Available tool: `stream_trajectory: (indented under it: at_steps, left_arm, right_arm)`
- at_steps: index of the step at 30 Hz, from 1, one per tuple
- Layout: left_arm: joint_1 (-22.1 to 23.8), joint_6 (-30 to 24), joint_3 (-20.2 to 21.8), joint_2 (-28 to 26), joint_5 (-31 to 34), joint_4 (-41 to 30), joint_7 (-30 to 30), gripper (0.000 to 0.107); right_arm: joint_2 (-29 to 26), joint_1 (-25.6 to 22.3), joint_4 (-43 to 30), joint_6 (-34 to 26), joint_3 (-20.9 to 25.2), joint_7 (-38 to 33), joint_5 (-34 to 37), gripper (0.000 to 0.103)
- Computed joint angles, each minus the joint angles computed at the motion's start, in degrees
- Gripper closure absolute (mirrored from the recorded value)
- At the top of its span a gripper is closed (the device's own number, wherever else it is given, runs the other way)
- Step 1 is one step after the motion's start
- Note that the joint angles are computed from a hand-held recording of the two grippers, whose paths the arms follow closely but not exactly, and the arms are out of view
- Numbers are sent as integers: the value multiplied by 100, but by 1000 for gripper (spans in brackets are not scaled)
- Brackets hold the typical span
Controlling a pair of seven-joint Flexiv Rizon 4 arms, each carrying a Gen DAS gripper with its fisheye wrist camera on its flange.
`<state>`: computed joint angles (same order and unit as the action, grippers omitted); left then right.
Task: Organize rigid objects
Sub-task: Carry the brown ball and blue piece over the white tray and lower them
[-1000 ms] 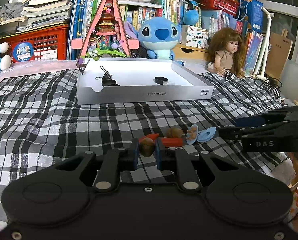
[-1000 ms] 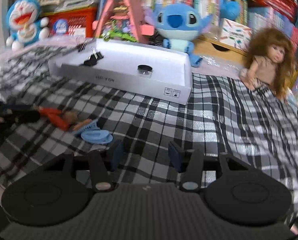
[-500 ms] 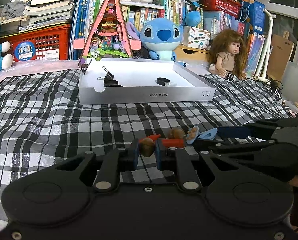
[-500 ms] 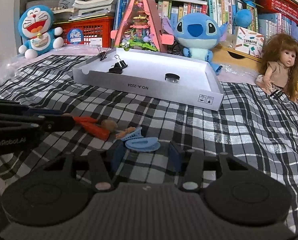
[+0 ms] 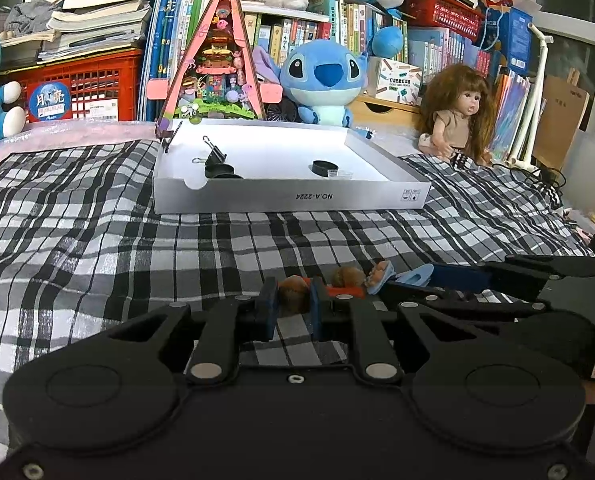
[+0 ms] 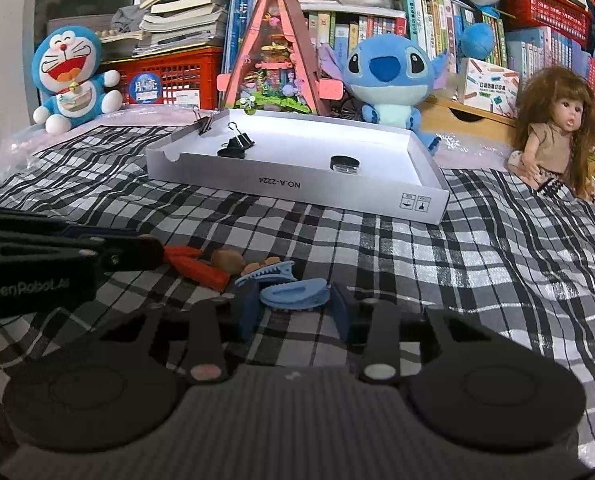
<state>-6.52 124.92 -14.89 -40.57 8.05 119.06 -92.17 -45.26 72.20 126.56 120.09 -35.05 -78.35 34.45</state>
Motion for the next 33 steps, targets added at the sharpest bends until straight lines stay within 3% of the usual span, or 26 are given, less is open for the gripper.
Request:
stream_trajectory:
  at_steps: [12,20,22,33]
  left_arm:
    - [446,-724,-498,75,110,-783,-6,91]
    - [764,-2083,-1087,-243,-469,-2033,348,91]
    - [759,-2410,-1173,-441,-763,-2437,507,91]
    - [-481,-3672,232,-1502,-2167,-4696,855,91]
  right_arm:
    - [655,-642,-176,-218,166,60,-263,59]
    - [973,-1351,-798,-1015,118,614,-1018,59]
    - [1010,-1693,-1037,-1268,303,838,-1299,59]
    - [637,-3359,-2405,-2485,1477,1813,-2535,59]
